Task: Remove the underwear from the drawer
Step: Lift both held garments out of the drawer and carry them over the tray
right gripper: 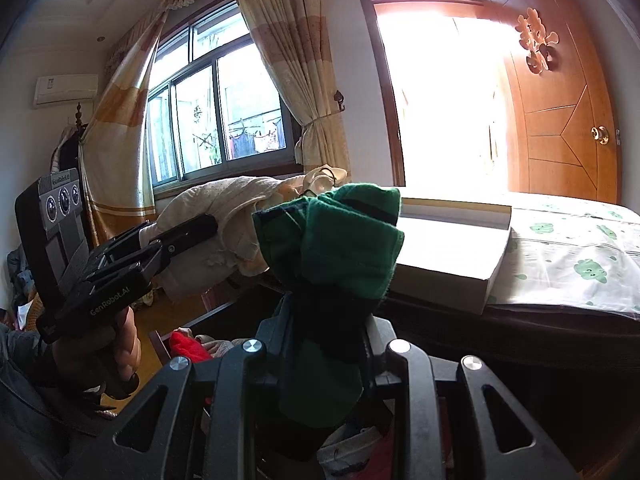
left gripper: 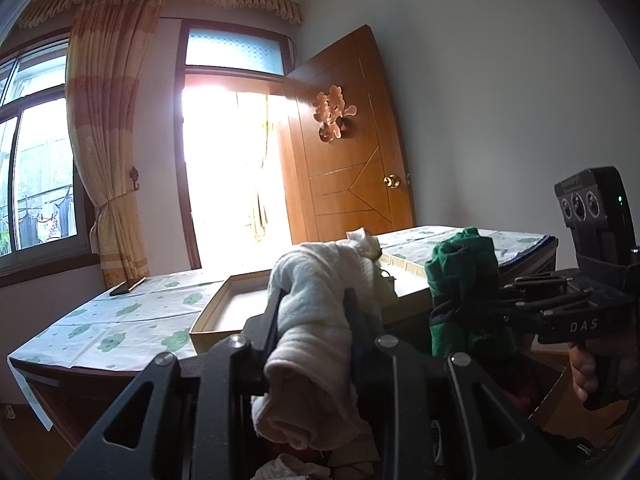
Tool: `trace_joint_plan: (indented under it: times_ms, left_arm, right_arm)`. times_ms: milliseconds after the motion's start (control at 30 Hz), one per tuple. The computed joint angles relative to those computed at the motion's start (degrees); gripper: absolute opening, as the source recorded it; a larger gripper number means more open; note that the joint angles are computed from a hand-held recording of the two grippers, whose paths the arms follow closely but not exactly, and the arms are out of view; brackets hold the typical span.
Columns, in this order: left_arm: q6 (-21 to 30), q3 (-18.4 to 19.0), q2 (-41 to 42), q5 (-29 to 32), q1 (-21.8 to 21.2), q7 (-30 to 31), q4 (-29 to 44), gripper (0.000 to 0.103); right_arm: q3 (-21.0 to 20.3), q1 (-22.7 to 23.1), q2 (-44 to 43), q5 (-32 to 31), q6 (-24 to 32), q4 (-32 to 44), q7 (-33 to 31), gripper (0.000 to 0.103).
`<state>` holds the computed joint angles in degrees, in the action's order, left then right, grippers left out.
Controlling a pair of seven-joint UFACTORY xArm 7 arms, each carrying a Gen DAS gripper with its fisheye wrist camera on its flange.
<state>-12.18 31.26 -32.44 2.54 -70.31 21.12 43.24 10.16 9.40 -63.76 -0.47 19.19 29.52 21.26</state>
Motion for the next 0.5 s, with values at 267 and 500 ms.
trace_joint_plan:
  times_ms: [267, 500]
  left_arm:
    - [0.0, 1.4, 1.7, 0.2, -2.0, -0.5, 1.9, 0.026]
    - [0.9, 2.9, 3.6, -0.3, -3.8, -0.6, 4.4, 0.026]
  right_arm:
    - [-0.5, -0.2, 0.8, -0.2, 0.2, 1.0, -0.6, 0.029]
    - [-1.7, 0.2, 2.1, 0.3, 1.0, 2.7, -1.5, 0.029]
